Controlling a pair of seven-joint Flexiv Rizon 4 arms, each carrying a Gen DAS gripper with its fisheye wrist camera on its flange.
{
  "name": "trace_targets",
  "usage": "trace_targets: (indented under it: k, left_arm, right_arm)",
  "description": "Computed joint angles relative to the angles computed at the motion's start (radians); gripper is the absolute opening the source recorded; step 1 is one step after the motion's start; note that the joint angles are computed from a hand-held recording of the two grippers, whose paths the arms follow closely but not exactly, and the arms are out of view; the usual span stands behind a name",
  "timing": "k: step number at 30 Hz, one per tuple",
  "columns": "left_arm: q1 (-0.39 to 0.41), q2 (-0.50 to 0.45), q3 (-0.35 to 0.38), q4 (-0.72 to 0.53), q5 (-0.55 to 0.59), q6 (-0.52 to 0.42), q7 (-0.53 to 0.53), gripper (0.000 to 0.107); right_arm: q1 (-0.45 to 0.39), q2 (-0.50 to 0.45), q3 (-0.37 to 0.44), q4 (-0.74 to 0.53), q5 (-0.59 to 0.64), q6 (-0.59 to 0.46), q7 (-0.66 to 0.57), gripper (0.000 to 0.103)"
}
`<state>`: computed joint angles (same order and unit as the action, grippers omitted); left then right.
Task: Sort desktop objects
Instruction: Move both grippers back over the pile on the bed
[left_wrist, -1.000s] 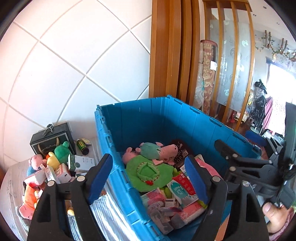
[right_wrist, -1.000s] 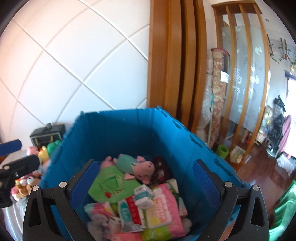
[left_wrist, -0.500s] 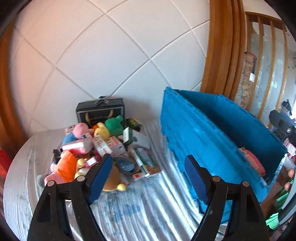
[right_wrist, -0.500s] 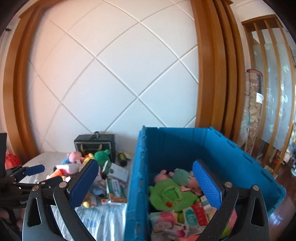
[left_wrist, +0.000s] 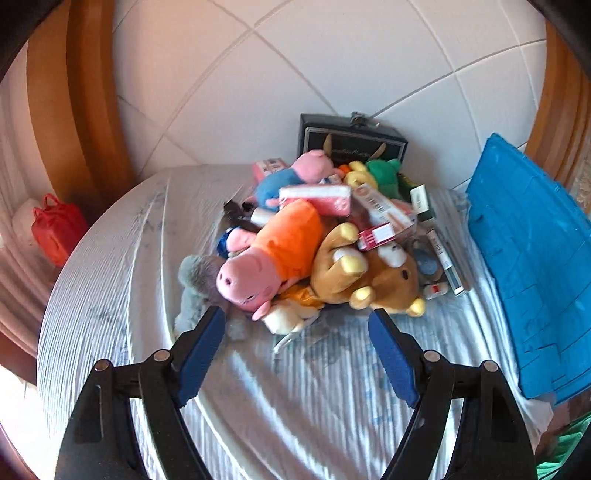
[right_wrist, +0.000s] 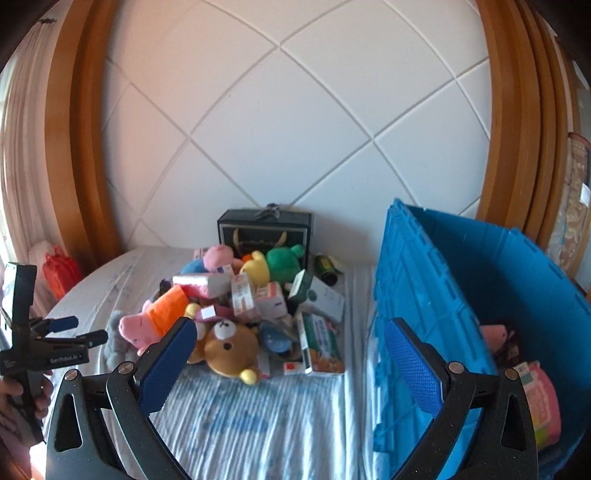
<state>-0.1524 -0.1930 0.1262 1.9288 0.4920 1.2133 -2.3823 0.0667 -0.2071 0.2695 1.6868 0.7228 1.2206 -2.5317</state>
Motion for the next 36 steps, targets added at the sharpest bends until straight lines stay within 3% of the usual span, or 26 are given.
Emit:
trace_targets:
  k: [3,10,16,26,32,36]
  left_arm:
    - [0.044,-0.025,-0.008,0.056,-0.084,0.023,0.061,0.08]
    - [0.061,-0.075,0.026,0.055,-0.143,0.039,0.106,0.08]
    - [0.091,-0.157,0.023,-0.059,-0.224,0.056,0.205,0.08]
    - [0.063,-0.386,0.029,-0.385,-0.351,0.011,0.397,0.08]
    - [0.054,-0.492,0.137,-0.544,-0.322,-0.143,0.386,0.08]
    - [0.122,-0.54,0.107,-0.59,-0.346,-0.219,0.401,0.08]
  right_arm:
    - [0.04,-0.052,-0.029,0.007,-0.112,-0.012,0.107,0.103]
    - [0.084,-0.182,-0.05,-0.026,-0.349,-0.022,0.3,0.103]
    - [0.12,-0.304,-0.051,-0.133,-0.513,-0.042,0.444,0.103]
    - [0.183,-0.514,-0.047,-0.356,-0.715,-0.099,0.602,0.103]
    - [0.22,-0.612,-0.046,-0.492,-0.764,-0.168,0.623,0.103]
    - [0.262,-0.708,-0.045,-0.647,-0.782,-0.252,0.634,0.103]
